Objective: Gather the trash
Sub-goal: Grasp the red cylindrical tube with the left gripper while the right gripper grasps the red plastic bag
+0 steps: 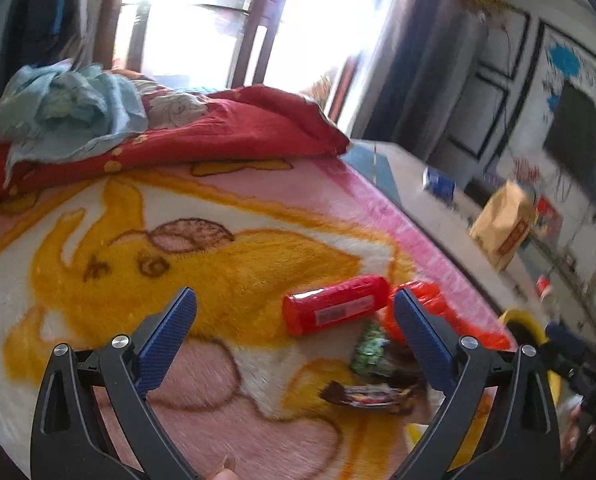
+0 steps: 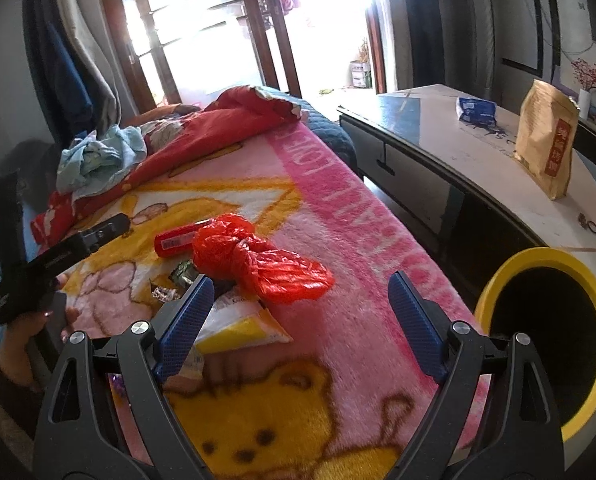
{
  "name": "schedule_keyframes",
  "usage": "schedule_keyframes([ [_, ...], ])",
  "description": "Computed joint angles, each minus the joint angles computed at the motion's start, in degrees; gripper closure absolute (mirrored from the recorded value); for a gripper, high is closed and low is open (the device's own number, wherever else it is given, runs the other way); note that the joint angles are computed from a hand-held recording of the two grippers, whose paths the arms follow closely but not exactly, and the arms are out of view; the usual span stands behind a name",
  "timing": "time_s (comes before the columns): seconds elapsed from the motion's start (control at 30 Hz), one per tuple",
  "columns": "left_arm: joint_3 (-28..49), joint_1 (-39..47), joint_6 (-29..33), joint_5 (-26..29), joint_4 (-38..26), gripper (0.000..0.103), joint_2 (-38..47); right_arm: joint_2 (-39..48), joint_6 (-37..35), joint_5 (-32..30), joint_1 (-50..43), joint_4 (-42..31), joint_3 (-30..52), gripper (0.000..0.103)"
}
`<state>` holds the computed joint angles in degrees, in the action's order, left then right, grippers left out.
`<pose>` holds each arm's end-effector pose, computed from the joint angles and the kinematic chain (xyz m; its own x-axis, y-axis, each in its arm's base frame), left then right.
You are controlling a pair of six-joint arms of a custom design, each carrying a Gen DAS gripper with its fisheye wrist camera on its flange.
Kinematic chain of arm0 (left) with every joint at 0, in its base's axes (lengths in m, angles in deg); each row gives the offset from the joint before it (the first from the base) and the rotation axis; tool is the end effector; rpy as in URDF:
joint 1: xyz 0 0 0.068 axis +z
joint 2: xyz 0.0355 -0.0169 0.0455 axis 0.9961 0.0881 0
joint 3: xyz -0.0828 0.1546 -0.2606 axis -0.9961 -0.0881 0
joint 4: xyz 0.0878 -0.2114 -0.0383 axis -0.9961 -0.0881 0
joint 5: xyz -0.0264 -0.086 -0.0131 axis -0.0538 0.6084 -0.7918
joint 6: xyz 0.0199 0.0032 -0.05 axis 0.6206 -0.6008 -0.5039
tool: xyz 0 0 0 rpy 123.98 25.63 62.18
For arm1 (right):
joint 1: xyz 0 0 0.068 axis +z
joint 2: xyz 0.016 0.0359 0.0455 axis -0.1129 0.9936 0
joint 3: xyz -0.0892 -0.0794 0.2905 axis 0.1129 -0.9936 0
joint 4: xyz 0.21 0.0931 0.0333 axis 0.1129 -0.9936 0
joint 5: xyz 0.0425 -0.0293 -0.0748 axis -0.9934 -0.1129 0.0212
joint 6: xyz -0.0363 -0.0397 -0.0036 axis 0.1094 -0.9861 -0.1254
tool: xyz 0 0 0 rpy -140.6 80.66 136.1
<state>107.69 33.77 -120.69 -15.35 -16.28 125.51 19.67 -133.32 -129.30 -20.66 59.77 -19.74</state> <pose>0.1015 -0.0828 0.2008 -0.4106 -0.5148 -0.7526 -0.5574 0.7949 -0.2397 0.2474 -0.0359 0.2135 -0.5660 -0.3851 -0.7289 -0.7227 0.6572 0.2141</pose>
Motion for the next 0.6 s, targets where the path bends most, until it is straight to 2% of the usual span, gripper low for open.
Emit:
schedule_keyframes([
  [0.07,-1.56,6.15,11.82,4.51,6.95,0.009,-1.69,0.72,0.98,1.14,1.81,1.89,-0.34,0.023],
  [0.13,-2.31,10.19,18.98,8.21,11.28,0.016,-1.54,1.26,1.78,2.01,3.17,3.25,-0.74,0.023],
  [0.2,-2.45,14.65,25.81,12.00,14.83,0.019,-0.02,2.08,2.47,2.76,4.40,4.21,-0.82,0.023],
  [0.33,-2.78,20.85,34.21,17.81,20.15,0.024,2.47,3.46,4.43,4.36,6.49,6.71,-1.17,0.023],
  [0.43,-2.78,24.13,39.45,22.11,23.09,0.024,4.07,4.69,5.13,4.88,7.49,7.08,-0.90,0.024],
  [0.6,-3.18,30.51,45.75,30.24,27.75,0.024,7.04,7.35,6.18,5.77,9.37,6.60,0.24,0.030],
])
